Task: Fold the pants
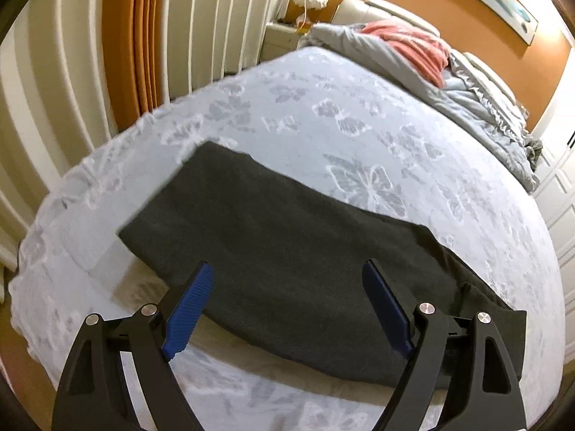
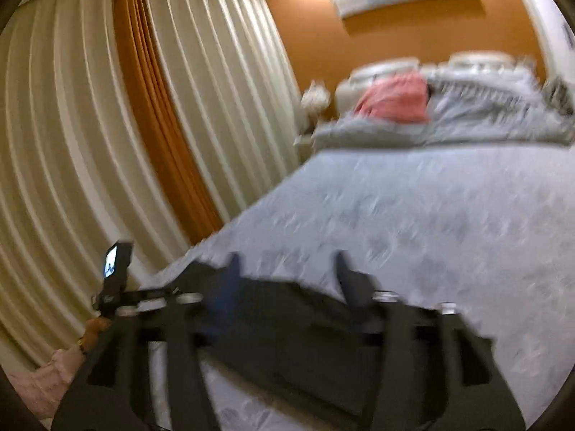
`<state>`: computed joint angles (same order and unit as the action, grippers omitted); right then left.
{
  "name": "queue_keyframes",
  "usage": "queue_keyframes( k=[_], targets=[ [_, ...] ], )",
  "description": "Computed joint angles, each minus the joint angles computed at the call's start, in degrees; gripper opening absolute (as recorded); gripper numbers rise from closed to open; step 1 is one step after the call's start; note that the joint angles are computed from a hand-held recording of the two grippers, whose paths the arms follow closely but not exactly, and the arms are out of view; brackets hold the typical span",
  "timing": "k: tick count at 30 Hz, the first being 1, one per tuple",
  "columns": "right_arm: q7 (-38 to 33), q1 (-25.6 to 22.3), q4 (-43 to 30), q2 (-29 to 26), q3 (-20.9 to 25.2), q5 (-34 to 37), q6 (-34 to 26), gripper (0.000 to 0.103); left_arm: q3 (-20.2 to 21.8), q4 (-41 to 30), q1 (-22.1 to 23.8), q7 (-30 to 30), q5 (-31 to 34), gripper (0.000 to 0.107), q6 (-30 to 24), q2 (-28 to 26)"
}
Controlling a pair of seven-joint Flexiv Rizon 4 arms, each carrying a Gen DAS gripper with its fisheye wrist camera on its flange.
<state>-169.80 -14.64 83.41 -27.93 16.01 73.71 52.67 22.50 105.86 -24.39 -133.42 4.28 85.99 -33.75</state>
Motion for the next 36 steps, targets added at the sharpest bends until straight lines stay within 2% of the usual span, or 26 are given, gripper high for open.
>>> queue_keyframes(
  k=[2, 4, 5, 6, 8, 10, 11, 13, 14, 16, 17, 18, 19, 20, 22, 25, 26, 27, 28, 29, 31, 33, 35, 36],
  targets=[
    [1.6, 0.2, 0.3, -0.1, -1.6, -0.7, 3.4, 0.065, 1.8, 1.2, -0.6, -0.4, 0.8, 0.082, 0.6, 0.5],
    [8.9, 4.0, 0.1, -2.6, -5.0, -6.7, 11.5, 0.069, 0.3, 1.0, 2.1, -4.2, 5.6, 0.082, -1.1, 1.5],
    [13.9, 6.0, -0.1, -4.3, -7.1, -10.7, 14.1, 0.069, -2.8, 0.9, 5.8, -7.6, 10.1, 0.082, -2.6, 2.6],
    [22.3, 9.5, 0.5, -6.1, -11.1, -17.1, 16.3, 0.069, -6.4, 1.2, 9.8, -10.0, 13.2, 0.082, -3.8, 3.5],
    [39.6, 16.1, 1.5, -10.6, -20.4, -29.7, 16.4, 0.069, -14.0, 1.7, 17.8, -13.4, 17.4, 0.082, -6.5, 4.5],
    [48.1, 17.7, 1.9, -13.1, -24.4, -34.9, 13.7, 0.069, -21.6, 4.3, 25.8, -12.1, 14.8, 0.082, -5.6, 4.4],
    [50.9, 16.9, 1.5, -14.0, -24.4, -36.2, 10.7, 0.069, -25.4, 7.0, 29.8, -9.6, 9.6, 0.082, -2.5, 3.7],
    [50.2, 12.3, 0.3, -14.4, -20.1, -35.5, 4.5, 0.068, -34.2, 13.5, 37.8, -4.3, -2.6, 0.082, 6.1, 2.1],
    [49.5, 10.9, 1.0, -14.1, -18.5, -35.2, 4.1, 0.068, -38.8, 16.1, 41.8, -3.2, -6.5, 0.082, 10.3, 1.0],
    [49.0, 9.7, 2.8, -13.9, -16.2, -36.2, 3.6, 0.068, -48.2, 19.3, 49.8, -3.8, -10.6, 0.082, 18.3, -2.9],
    [49.8, 9.6, 2.5, -14.3, -15.6, -37.1, 3.2, 0.068, -52.0, 20.3, 52.6, -2.3, -12.9, 0.082, 21.0, -4.7],
    [50.1, 8.8, 2.5, -14.4, -14.8, -37.9, 2.3, 0.070, -54.0, 20.7, 53.8, -1.6, -14.6, 0.082, 23.2, -6.1],
    [50.3, 9.2, 3.1, -14.6, -14.7, -38.2, 2.7, 0.070, -54.1, 20.6, 53.4, -0.8, -16.0, 0.082, 23.7, -6.3],
    [51.4, 9.2, 1.8, -15.8, -14.0, -39.9, 4.0, 0.070, -52.3, 19.5, 51.7, -0.9, -15.7, 0.082, 22.9, -5.9],
    [51.9, 9.5, 2.4, -16.3, -12.9, -41.6, 6.9, 0.070, -51.9, 17.3, 51.1, -0.5, -13.1, 0.082, 22.6, -7.3],
    [51.9, 6.8, 2.1, -17.2, -10.0, -42.4, 8.2, 0.053, -50.3, 14.3, 49.8, -0.7, -10.6, 0.082, 22.2, -8.8],
    [51.8, 5.6, 1.6, -17.6, -8.7, -42.2, 8.4, 0.032, -49.3, 12.9, 48.8, 0.2, -9.8, 0.077, 21.9, -9.2],
    [51.1, 3.4, 0.3, -18.2, -6.8, -41.9, 7.1, 0.014, -49.1, 11.9, 48.5, 0.9, -9.1, 0.044, 21.4, -9.6],
    [50.7, 1.1, -1.1, -18.7, -4.5, -41.2, 5.2, 0.014, -49.4, 11.2, 48.8, 1.8, -9.2, 0.030, 19.0, -9.5],
    [51.2, 0.2, -1.1, -18.6, -3.6, -41.5, 5.1, 0.013, -51.6, 10.8, 50.7, 2.2, -8.4, 0.013, 19.5, -10.9],
    [49.6, -2.0, -0.6, -17.8, -0.8, -41.3, 5.9, 0.012, -55.2, 11.9, 53.9, 1.4, -7.3, 0.011, 22.2, -12.1],
    [43.8, -7.0, -0.6, -15.5, 4.2, -38.1, 4.3, 0.012, -57.6, 12.8, 55.9, 0.9, -4.4, 0.010, 24.8, -11.6],
    [40.6, -10.1, -0.3, -13.2, 5.6, -35.2, 1.7, 0.012, -60.0, 13.6, 57.6, 0.9, -1.1, 0.010, 25.4, -11.1],
    [39.4, -10.4, 0.8, -11.7, 4.8, -34.5, 2.2, 0.012, -60.7, 13.9, 57.8, 1.0, -0.1, 0.010, 24.5, -10.8]
  ],
)
